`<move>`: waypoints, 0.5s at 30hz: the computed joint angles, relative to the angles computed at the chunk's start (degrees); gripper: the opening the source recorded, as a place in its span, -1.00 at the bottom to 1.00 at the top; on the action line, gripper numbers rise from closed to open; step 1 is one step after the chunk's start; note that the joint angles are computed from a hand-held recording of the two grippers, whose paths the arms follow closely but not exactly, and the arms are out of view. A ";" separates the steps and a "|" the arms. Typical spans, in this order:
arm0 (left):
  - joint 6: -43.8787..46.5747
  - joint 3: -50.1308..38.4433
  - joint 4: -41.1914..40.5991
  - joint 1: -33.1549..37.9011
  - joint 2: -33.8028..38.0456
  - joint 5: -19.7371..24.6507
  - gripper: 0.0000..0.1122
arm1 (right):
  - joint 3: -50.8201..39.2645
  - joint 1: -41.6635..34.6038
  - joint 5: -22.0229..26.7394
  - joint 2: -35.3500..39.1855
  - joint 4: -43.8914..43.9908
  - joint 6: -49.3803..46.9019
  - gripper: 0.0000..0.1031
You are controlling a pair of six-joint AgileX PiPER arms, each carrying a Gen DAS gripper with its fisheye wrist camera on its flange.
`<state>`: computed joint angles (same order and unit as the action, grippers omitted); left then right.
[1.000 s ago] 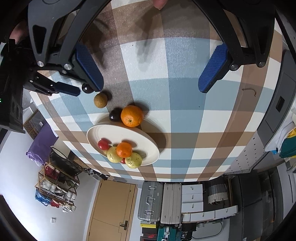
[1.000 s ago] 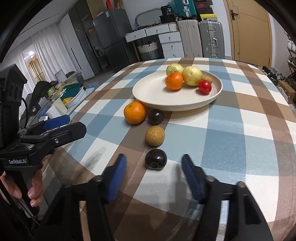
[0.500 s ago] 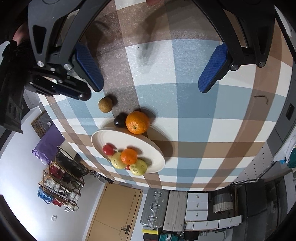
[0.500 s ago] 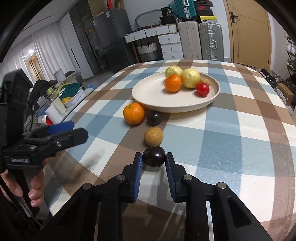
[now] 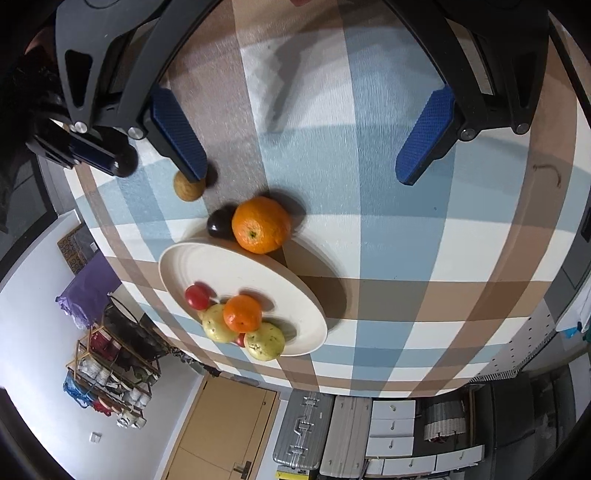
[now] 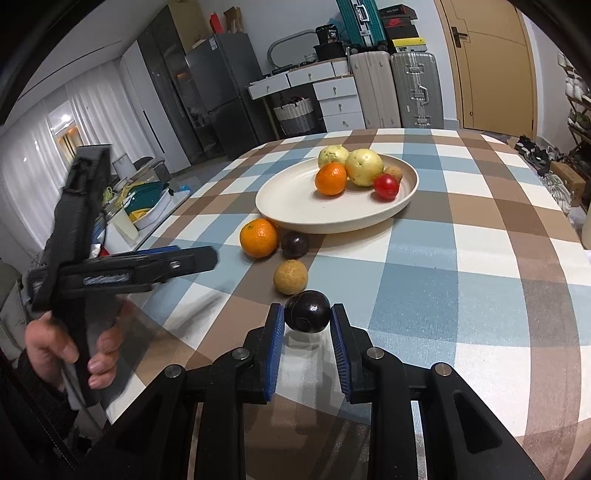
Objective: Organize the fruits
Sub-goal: 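Grasp a dark plum with the right tool while the left tool grasps the other orange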
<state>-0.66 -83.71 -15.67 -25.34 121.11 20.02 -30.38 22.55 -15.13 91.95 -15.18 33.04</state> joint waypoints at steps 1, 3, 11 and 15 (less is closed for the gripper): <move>-1.21 -1.61 1.31 -0.06 1.03 0.92 0.81 | 0.03 -0.04 -0.35 0.09 -0.44 0.34 -0.50; -3.15 -4.58 3.65 -0.20 2.89 2.76 0.81 | 0.21 -0.62 -1.24 0.32 -2.44 1.87 -0.50; -4.59 -12.59 6.72 -0.84 7.90 5.66 0.81 | 0.44 -3.34 -3.28 1.35 -9.78 8.11 -0.50; -1.42 -15.91 3.38 -0.52 10.06 6.88 0.77 | 0.52 -4.63 -4.12 1.62 -12.64 10.58 -0.50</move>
<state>-2.08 -99.62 -12.29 -25.85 131.17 26.89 -29.86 17.92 -19.25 93.57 -27.81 43.61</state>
